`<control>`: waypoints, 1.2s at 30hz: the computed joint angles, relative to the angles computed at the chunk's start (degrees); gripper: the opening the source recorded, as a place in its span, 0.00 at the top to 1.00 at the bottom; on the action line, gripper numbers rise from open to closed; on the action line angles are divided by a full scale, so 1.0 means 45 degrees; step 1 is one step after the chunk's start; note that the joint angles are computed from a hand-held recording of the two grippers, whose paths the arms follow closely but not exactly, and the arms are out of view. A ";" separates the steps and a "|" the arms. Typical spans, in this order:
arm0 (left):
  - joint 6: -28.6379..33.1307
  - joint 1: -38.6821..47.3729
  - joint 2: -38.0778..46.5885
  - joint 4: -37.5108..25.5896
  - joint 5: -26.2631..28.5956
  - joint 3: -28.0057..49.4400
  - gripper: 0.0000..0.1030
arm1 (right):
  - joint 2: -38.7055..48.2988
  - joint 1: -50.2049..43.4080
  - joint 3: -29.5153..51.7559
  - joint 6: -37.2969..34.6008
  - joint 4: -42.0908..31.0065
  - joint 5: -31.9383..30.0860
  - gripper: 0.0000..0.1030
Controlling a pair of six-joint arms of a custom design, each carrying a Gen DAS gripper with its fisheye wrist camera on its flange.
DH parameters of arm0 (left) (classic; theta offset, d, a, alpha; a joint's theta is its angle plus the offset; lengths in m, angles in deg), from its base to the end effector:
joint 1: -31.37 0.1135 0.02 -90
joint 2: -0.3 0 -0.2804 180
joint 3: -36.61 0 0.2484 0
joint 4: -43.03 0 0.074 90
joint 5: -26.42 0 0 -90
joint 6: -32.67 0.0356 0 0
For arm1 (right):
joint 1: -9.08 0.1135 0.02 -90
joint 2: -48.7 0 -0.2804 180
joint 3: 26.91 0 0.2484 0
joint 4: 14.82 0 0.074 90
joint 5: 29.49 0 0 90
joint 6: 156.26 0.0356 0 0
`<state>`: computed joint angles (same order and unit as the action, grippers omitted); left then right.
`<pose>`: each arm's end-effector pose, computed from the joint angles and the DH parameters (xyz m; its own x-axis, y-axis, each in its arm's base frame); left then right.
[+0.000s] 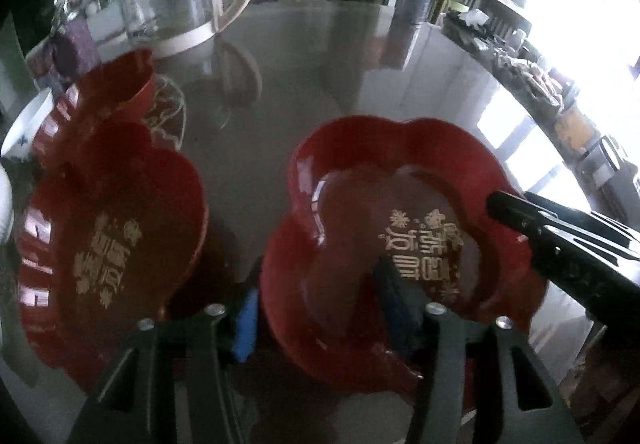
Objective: Organize plates and bowls
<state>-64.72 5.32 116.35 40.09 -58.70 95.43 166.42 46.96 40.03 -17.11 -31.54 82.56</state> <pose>0.2970 -0.1485 0.0616 -0.8341 0.2651 -0.4838 0.3714 0.9183 -0.1372 0.2832 0.2034 0.0704 -0.8217 0.2491 -0.5127 0.2535 0.9653 0.0626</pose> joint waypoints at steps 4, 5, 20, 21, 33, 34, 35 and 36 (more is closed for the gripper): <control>0.0141 0.0397 -0.1641 -0.0439 0.0391 -0.0569 0.23 | -0.0987 0.0278 -0.0205 0.0368 -0.0688 0.0447 0.32; 0.0226 0.0523 -0.2059 -0.0606 0.0536 -0.0631 0.22 | -0.1320 0.0410 -0.0135 0.0550 -0.1189 0.0743 0.32; 0.6229 0.9130 -1.0087 -0.5308 0.4730 -0.1578 0.10 | -0.3839 0.6078 0.4832 0.4616 -0.7037 0.7622 0.20; 0.6947 1.0159 -1.0124 -0.5532 0.4972 -0.1751 0.07 | -0.3430 0.6511 0.5183 0.5294 -0.7121 0.8032 0.19; 1.2176 1.4167 -1.1444 -0.6943 0.6479 -0.4557 0.02 | 0.4580 0.9005 1.3875 1.3576 -1.7518 0.4483 0.19; 1.1845 1.3826 -1.1265 -0.6636 0.6121 -0.4637 0.02 | 0.4680 0.9133 1.4095 1.3629 -1.7867 0.4759 0.19; 1.1576 1.3573 -1.0695 -0.6242 0.5674 -0.4624 0.02 | 0.4813 0.9279 1.4432 1.3641 -1.8264 0.5310 0.19; 1.1479 1.3514 -1.0188 -0.6121 0.5511 -0.4487 0.02 | 0.5022 0.9444 1.4903 1.3775 -1.8769 0.5986 0.19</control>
